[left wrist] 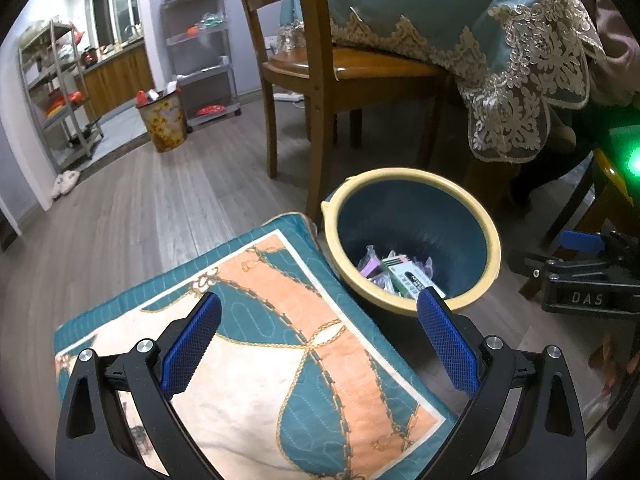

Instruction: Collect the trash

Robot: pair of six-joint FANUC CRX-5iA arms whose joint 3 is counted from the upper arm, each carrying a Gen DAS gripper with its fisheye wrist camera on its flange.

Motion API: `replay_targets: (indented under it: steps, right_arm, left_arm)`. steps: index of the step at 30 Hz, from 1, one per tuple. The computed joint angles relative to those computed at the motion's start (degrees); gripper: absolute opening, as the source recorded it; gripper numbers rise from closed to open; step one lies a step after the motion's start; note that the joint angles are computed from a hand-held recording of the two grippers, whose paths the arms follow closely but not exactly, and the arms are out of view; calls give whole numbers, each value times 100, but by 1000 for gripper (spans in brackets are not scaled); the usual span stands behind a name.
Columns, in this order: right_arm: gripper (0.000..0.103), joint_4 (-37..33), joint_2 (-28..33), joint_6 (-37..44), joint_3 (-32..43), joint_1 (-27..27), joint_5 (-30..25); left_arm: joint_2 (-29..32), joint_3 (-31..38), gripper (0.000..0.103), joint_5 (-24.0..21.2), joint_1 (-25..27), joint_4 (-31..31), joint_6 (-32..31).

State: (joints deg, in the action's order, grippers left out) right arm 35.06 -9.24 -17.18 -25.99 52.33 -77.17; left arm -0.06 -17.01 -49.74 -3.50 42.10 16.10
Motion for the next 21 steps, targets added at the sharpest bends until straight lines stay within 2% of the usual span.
replay_targets:
  steps: [5, 11, 21]
  right_arm:
    - [97, 1, -6, 8, -5, 0, 9]
    - [97, -10, -2, -25, -4, 4, 14]
    - [97, -95, 15, -46, -4, -31, -21]
  left_arm:
    - [9, 4, 97, -14, -7, 10, -3]
    - [67, 46, 97, -240, 34, 84, -128]
    - [150, 244, 97, -291, 42, -319, 289]
